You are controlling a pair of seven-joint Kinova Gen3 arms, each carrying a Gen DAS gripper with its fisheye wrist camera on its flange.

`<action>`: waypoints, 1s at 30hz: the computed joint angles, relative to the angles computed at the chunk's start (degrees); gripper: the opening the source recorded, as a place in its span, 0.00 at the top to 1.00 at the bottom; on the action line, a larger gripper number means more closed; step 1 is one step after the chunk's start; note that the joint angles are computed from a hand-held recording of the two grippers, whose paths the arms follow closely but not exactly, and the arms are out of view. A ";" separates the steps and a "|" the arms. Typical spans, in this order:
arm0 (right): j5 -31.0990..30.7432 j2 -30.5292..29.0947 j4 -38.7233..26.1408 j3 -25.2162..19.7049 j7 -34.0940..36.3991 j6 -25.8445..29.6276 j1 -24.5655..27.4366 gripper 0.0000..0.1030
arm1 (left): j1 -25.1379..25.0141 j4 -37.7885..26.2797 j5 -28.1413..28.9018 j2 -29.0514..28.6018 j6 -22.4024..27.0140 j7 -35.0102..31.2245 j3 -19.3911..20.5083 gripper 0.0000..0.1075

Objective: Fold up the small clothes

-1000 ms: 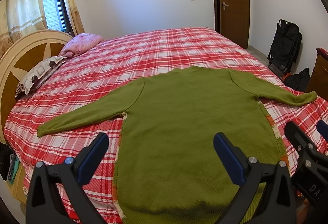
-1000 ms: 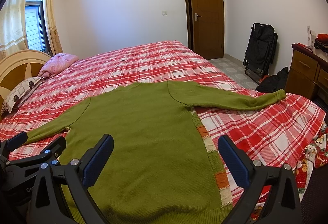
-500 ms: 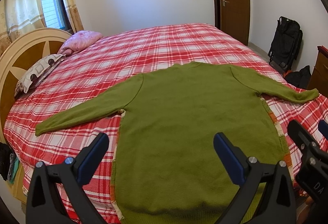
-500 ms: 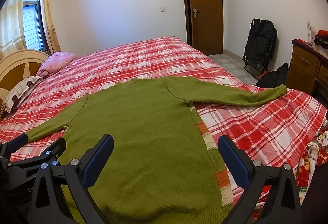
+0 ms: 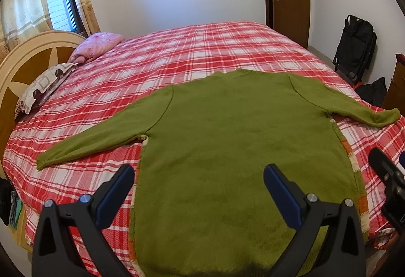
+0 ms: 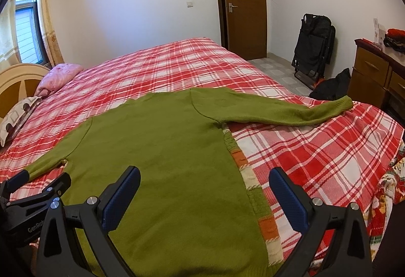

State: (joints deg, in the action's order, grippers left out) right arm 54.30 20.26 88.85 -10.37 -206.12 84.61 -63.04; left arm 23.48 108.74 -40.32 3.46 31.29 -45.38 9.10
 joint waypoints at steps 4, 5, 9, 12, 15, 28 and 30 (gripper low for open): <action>0.05 -1.10 2.84 0.32 -0.88 -3.31 2.19 0.01 | -0.59 -0.37 1.62 1.27 -2.75 -2.89 -0.56 0.04; -0.74 -1.35 3.47 0.41 -0.70 -4.30 3.32 0.01 | -1.00 -0.12 2.35 1.33 -4.47 -4.16 -0.85 0.04; -1.73 -3.62 7.35 0.66 -2.40 -7.82 6.43 0.01 | -0.81 -0.60 1.61 2.54 -7.42 -4.43 -2.37 0.04; -1.81 -6.76 11.71 0.51 -5.09 -9.75 9.32 0.02 | -0.94 -3.13 4.51 4.86 -6.91 -7.98 -2.81 0.04; -1.10 -10.87 16.74 0.22 -6.78 -10.54 13.00 0.23 | -0.54 -4.94 7.51 6.50 -6.75 -10.62 -3.60 0.04; -2.06 -36.03 41.59 17.76 -7.86 -32.98 35.32 0.35 | 0.52 -9.23 17.40 10.91 -5.44 -17.35 -6.40 0.04; -1.49 -35.91 43.01 22.42 -8.03 -37.64 35.63 0.35 | 1.35 -10.39 17.30 11.80 -4.03 -16.59 -7.09 0.04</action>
State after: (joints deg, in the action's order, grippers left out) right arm 52.80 -15.65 131.86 12.05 -214.15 46.97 -27.41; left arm 24.84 98.35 -23.02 15.26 27.26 -61.97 2.02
